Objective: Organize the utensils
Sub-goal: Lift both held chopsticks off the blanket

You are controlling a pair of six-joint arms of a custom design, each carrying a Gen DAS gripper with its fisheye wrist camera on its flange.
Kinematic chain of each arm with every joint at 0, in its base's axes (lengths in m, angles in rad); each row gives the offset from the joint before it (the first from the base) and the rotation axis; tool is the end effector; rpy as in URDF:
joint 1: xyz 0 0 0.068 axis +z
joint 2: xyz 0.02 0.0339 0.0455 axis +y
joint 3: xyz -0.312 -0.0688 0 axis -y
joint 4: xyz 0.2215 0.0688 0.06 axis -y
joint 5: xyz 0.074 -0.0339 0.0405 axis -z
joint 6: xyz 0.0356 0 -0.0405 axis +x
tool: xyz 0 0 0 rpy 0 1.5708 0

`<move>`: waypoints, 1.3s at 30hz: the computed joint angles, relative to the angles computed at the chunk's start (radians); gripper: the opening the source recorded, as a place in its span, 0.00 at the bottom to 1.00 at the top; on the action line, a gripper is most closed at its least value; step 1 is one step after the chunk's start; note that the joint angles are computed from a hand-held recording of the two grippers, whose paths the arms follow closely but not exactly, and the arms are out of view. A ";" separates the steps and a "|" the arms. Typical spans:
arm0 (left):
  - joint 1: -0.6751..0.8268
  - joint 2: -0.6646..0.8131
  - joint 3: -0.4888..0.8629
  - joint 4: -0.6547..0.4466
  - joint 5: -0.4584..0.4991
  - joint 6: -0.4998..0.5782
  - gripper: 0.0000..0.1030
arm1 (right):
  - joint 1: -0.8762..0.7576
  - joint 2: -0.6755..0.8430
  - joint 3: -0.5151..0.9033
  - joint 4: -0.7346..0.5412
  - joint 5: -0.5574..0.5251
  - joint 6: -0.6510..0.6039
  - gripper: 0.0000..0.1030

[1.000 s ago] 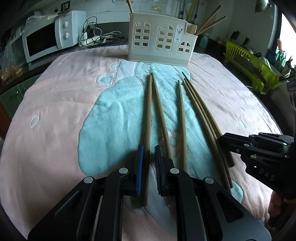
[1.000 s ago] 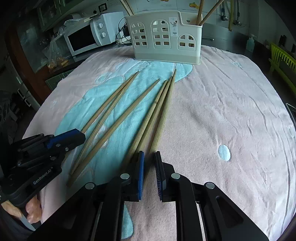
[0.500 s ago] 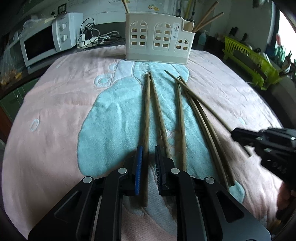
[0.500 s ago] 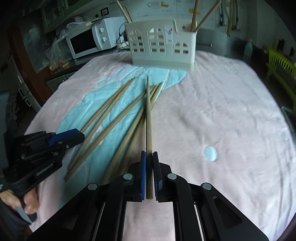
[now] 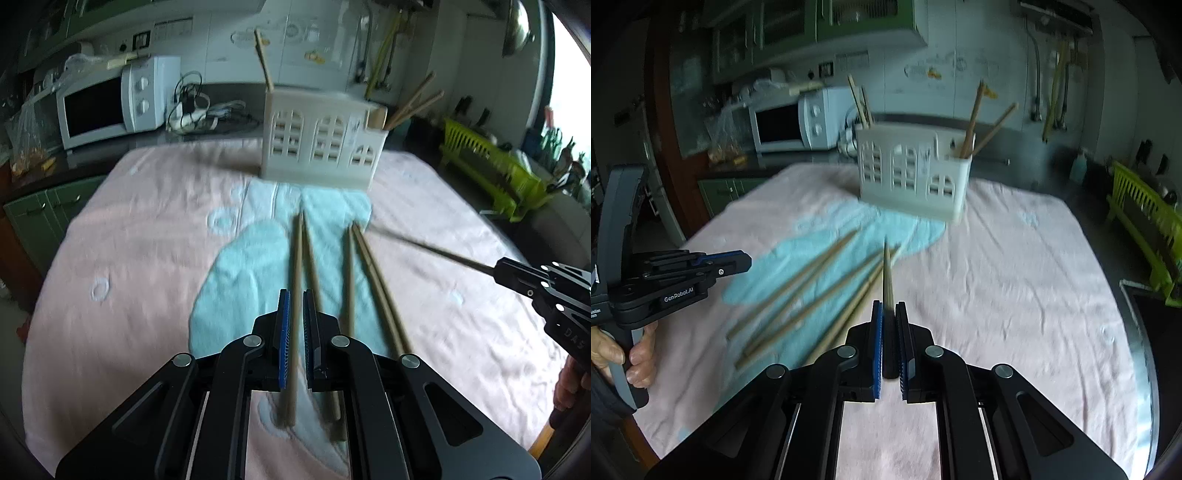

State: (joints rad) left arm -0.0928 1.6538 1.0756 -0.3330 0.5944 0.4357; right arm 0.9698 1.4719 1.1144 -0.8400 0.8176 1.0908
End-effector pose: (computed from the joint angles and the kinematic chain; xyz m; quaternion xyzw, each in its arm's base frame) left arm 0.3243 -0.0502 0.2718 0.3278 0.8485 -0.2202 0.3524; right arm 0.1648 0.1944 0.3111 0.1281 0.8956 -0.0550 0.4225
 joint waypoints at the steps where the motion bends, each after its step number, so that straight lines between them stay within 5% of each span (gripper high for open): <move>1: 0.001 -0.004 0.006 -0.003 0.001 -0.003 0.05 | 0.000 -0.006 0.011 -0.005 0.016 -0.008 0.07; 9: 0.000 0.036 -0.010 -0.073 -0.033 0.083 0.09 | -0.014 -0.032 0.035 0.029 0.041 -0.073 0.07; 11: -0.003 0.054 -0.018 -0.074 -0.044 0.090 0.16 | -0.017 -0.032 0.045 0.032 0.045 -0.086 0.07; 13: -0.010 0.075 -0.031 -0.051 -0.069 0.078 0.36 | -0.019 -0.034 0.052 0.041 0.045 -0.100 0.07; 14: -0.013 0.081 -0.038 -0.041 -0.078 0.075 0.36 | -0.020 -0.034 0.056 0.045 0.045 -0.108 0.07; 20: -0.037 0.078 -0.095 0.036 -0.127 0.091 0.32 | -0.028 -0.032 0.070 0.045 0.050 -0.130 0.07; 29: -0.072 0.044 -0.134 0.108 -0.225 0.089 0.06 | -0.035 -0.034 0.078 0.055 0.058 -0.153 0.07; 39: -0.001 -0.004 -0.013 -0.006 -0.041 0.035 0.05 | -0.039 -0.051 0.082 0.049 0.072 -0.159 0.07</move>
